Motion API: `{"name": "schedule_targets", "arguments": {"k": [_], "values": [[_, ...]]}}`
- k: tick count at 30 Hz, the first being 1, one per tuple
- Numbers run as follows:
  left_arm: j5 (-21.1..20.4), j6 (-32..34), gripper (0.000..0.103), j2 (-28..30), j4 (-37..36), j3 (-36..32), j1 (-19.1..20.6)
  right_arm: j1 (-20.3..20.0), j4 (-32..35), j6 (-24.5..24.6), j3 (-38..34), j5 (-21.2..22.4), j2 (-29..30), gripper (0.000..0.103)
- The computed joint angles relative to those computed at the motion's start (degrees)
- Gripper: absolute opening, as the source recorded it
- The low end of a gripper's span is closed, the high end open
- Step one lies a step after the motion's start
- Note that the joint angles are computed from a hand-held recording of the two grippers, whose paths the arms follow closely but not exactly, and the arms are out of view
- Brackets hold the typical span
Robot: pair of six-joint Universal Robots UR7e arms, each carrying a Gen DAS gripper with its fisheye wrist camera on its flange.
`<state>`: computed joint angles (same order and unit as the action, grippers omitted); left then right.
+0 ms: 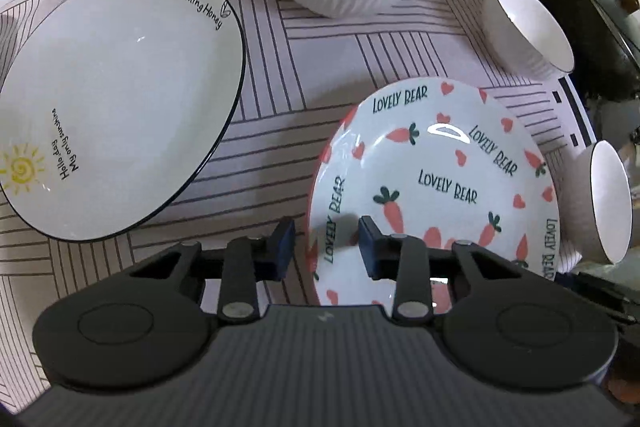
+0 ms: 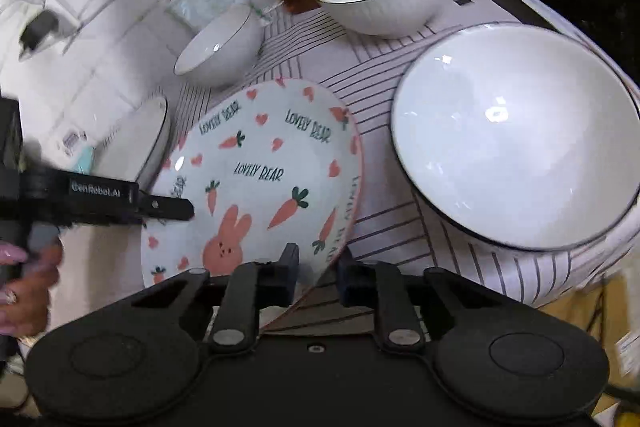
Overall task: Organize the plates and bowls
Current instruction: 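Grasp the rim of the LOVELY BEAR bunny plate with the left tool, then carry the bunny plate onto the white plate with the left tool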
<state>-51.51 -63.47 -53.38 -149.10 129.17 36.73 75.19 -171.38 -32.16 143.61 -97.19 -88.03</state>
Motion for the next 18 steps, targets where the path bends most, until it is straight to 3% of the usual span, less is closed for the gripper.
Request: {"name": "schedule_targets", "arguments": {"k": [6, 8, 13, 18], "values": [[0.44, 0.69, 0.036, 1.0, 0.22, -0.76, -0.22, -1.66, -3.43, -2.57, 1.64, 2.78, 0.1, 0.02], [-0.21, 1.12, 0.037, 1.07, 0.58, -1.23, -0.19, -1.32, -3.17, -2.86, 1.46, 2.38, 0.09, 0.023], [1.04, 0.82, 0.037, 1.33, 3.87, -1.79, -1.26, 3.53, -2.61, -5.32, -0.16, -4.08, 2.11, 0.028], [1.31, 0.0, 0.037, 0.73, 6.08, -1.44, -2.84, 2.76, 1.52, -7.22, -1.09, -2.67, 0.42, 0.028]]}}
